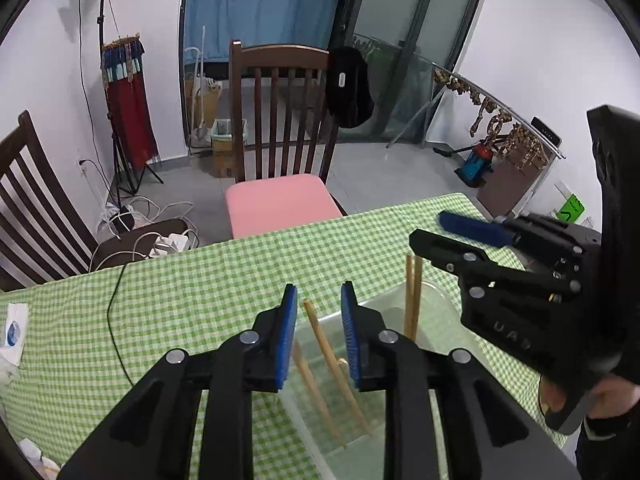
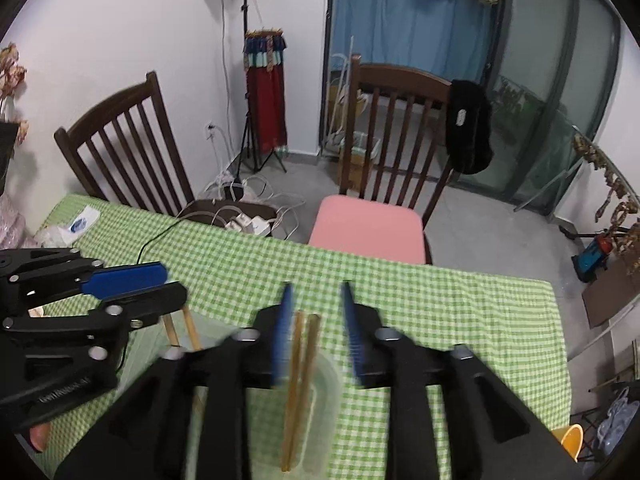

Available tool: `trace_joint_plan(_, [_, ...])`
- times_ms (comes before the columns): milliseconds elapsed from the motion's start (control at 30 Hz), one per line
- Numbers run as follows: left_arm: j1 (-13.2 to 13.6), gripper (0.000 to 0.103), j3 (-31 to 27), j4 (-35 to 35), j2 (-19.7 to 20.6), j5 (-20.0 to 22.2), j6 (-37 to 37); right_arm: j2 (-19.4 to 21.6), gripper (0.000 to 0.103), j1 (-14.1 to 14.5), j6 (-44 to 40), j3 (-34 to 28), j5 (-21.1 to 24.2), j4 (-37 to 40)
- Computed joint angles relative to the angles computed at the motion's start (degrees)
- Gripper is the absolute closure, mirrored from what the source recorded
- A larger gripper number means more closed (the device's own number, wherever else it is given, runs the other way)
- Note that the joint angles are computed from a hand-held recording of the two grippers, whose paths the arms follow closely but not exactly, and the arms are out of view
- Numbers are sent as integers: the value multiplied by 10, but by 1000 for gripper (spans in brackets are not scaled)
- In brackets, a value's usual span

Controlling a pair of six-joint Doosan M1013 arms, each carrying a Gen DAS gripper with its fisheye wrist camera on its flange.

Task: Organize utensils
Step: 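Open the left tool to drop its chopstick while the right tool releases its chopstick, then withdraw both open tools from the container back toward the chopstick pile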

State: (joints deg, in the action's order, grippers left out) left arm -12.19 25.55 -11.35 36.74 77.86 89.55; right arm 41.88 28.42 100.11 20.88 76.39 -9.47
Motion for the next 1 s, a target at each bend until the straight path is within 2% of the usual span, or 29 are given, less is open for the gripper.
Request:
trace_joint_plan(100, [1, 70, 27, 17, -22, -20, -10, -25, 59, -3, 11, 35, -17, -8])
trace_joint_plan(300, [0, 52, 149, 70, -102, -93, -31, -100, 55, -4, 34, 157, -64, -52])
trace_joint_plan(600, [-2, 41, 289, 108, -205, -176, -88, -188, 50, -1, 93, 285, -109, -83])
trace_joint_plan(700, [-11, 39, 329, 129, -235, -195, -108, -215, 49, 4, 110, 322, -132, -85])
trace_joint_plan(800, [-22, 27, 375, 148, -270, -229, -120, -239, 46, 15, 123, 358, -153, -104])
trace_joint_plan(900, [-35, 26, 431, 171, -310, -275, -127, -265, 42, 23, 135, 399, -178, -115])
trace_joint_plan(967, [-42, 24, 455, 187, -327, -289, -132, -282, 40, 28, 141, 426, -194, -119])
trace_joint_plan(1000, [-48, 19, 469, 200, -337, -298, -141, -288, 39, 31, 146, 436, -200, -125])
